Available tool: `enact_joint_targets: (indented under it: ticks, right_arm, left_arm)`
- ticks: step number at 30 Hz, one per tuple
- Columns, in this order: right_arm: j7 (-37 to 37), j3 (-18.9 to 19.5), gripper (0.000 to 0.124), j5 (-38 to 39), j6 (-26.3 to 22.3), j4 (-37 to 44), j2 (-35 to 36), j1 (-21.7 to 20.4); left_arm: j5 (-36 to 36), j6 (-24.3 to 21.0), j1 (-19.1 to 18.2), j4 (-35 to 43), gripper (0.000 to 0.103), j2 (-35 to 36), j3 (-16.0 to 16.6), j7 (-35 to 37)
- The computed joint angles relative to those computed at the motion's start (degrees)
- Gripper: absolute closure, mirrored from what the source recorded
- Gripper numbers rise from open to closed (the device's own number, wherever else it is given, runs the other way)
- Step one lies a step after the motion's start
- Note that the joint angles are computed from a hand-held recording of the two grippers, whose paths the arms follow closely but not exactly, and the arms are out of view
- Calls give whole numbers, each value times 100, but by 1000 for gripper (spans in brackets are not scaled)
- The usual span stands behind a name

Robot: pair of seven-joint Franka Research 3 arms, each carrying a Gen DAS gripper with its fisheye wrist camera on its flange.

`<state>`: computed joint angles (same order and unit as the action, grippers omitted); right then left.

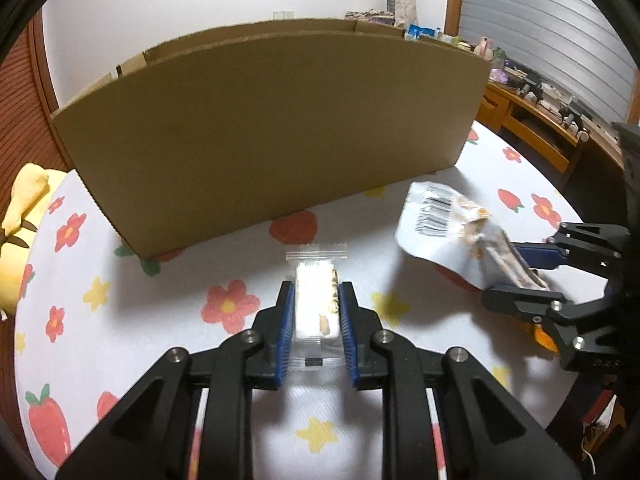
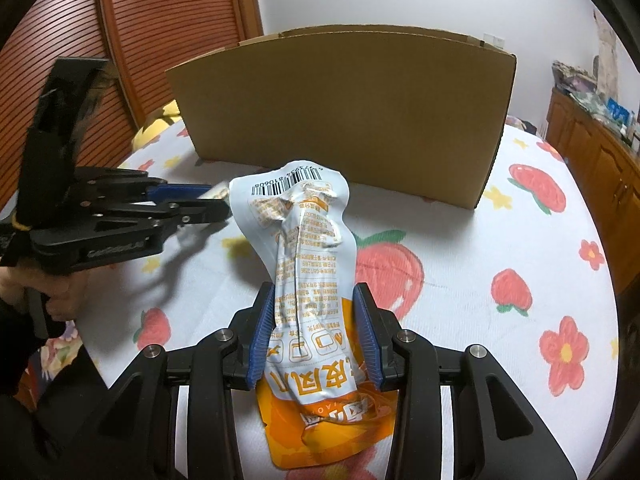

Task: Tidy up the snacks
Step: 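Lower the left gripper onto the small clear-wrapped bar and grasp it, then lift the clear bar and orange pouch and carry them over the box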

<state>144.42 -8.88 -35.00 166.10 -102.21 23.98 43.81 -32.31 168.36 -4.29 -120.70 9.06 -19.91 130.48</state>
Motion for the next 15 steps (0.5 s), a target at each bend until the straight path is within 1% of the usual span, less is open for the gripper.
enact_joint_targets:
  ticks: [2, 5, 8, 11, 15]
  right_arm:
    - [-9, 3, 85, 12, 8, 1, 5, -4]
    - [58, -42, 84, -13, 27, -5, 16, 37]
    - [113, -71, 84, -50, 34, -10, 16, 68]
    - [184, -101, 84, -100, 46, -28, 1, 94]
    - [263, -110, 84, -136, 90, -66, -25, 87]
  left_arm:
    - [-275, 20, 60, -83, 83, -128, -84, 248]
    - [-713, 14, 24, -161, 83, -301, -72, 614]
    - [-1139, -25, -94, -217, 83, -475, 51, 986]
    - [-1409, -14, -277, -230, 83, -586, 196, 1210]
    - [-1588, 29, -483, -215, 83, -647, 352, 1354]
